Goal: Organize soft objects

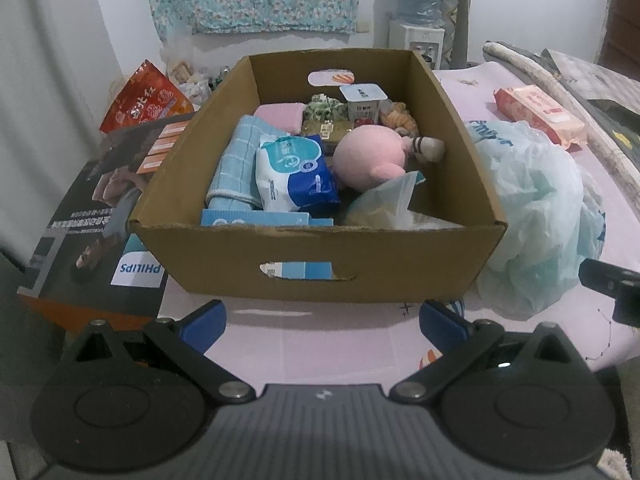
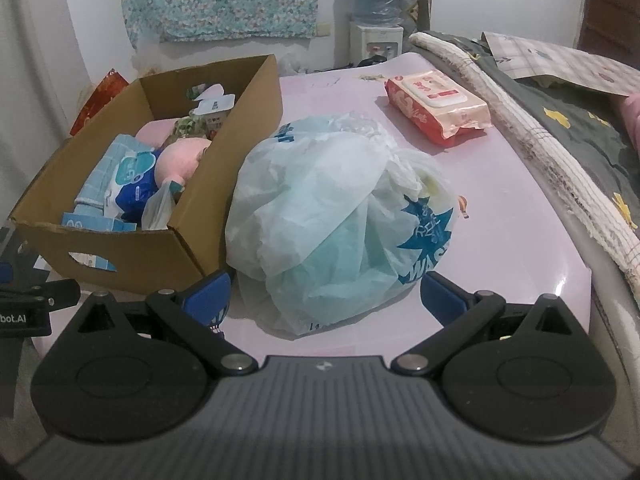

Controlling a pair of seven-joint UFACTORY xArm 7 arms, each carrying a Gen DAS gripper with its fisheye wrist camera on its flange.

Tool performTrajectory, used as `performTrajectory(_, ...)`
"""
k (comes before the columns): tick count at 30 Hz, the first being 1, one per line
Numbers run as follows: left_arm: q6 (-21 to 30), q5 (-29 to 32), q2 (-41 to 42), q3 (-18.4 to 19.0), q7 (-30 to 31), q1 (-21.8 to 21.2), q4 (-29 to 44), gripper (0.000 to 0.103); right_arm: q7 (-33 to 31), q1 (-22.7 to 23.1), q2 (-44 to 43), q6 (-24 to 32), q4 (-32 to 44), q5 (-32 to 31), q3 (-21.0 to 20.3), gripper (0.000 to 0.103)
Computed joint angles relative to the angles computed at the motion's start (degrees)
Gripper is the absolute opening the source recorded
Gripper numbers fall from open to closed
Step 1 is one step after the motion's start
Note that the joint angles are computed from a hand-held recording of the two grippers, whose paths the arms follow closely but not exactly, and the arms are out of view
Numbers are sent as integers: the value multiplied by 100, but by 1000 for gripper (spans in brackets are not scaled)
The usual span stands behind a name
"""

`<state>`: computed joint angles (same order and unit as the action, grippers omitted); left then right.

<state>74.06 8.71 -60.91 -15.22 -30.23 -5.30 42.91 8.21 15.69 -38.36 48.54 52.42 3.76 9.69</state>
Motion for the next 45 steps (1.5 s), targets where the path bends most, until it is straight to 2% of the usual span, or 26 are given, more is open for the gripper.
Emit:
performTrajectory(12,138,-87,86,101,-74,-7,-43,103,-171,155,290,169,167,83,30,102)
performTrajectory(45,-74,9,198,213,83,96,-71,103,-96,134,591,161,395,-86,95,102)
